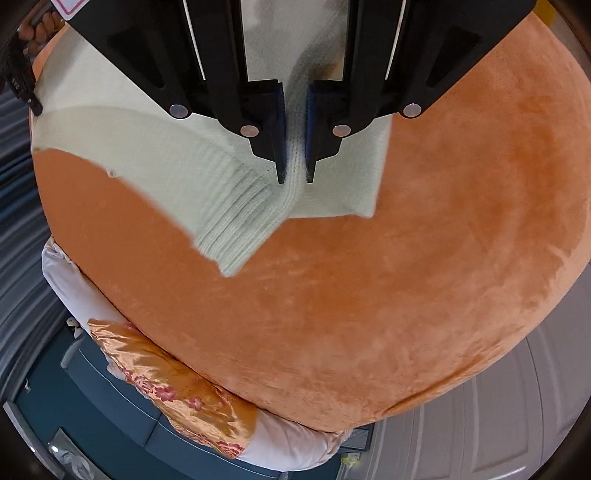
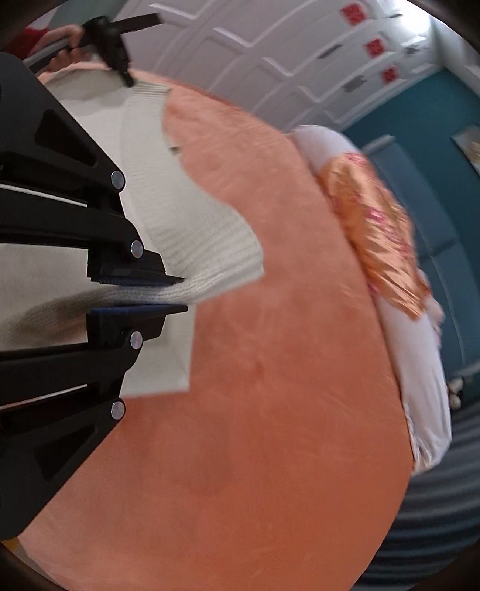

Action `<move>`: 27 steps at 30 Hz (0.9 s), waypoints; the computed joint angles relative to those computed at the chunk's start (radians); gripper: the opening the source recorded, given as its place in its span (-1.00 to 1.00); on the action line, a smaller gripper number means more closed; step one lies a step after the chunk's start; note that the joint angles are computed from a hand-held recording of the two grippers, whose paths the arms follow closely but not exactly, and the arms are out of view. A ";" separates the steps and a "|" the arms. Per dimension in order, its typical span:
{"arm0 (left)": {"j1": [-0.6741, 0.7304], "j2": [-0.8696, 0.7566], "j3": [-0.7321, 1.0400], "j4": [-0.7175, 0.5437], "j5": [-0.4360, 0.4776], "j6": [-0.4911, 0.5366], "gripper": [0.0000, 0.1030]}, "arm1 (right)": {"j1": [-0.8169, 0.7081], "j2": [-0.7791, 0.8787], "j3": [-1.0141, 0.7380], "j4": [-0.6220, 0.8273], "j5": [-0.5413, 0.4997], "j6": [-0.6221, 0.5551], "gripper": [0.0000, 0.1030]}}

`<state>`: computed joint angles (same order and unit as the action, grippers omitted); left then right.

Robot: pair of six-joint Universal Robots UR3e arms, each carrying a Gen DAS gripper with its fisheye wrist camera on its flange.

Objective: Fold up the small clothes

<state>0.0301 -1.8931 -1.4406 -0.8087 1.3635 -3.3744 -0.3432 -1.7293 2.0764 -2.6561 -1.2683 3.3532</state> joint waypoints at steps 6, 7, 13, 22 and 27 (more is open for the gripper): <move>-0.034 -0.092 -0.015 0.030 0.084 -0.018 -0.86 | 0.008 0.179 0.056 -0.035 -0.077 -0.030 -0.86; -0.043 -0.096 0.011 0.004 0.099 -0.020 -0.86 | 0.025 0.168 0.031 -0.005 -0.099 -0.023 -0.85; -0.125 0.026 0.006 -0.035 0.218 -0.002 -0.78 | 0.131 -0.012 0.008 0.035 -0.178 0.007 -0.79; -0.296 0.147 -0.109 -0.065 0.289 -0.026 -0.78 | 0.333 -0.080 0.079 0.058 -0.152 0.067 -0.79; -0.309 0.140 -0.148 -0.084 0.291 -0.045 -0.78 | 0.395 -0.135 0.069 0.089 -0.214 0.108 -0.79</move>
<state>-0.2789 -1.7533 -1.5889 -0.8927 1.6545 -3.4191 0.0519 -1.8643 2.1452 -2.5671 -1.4828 3.4613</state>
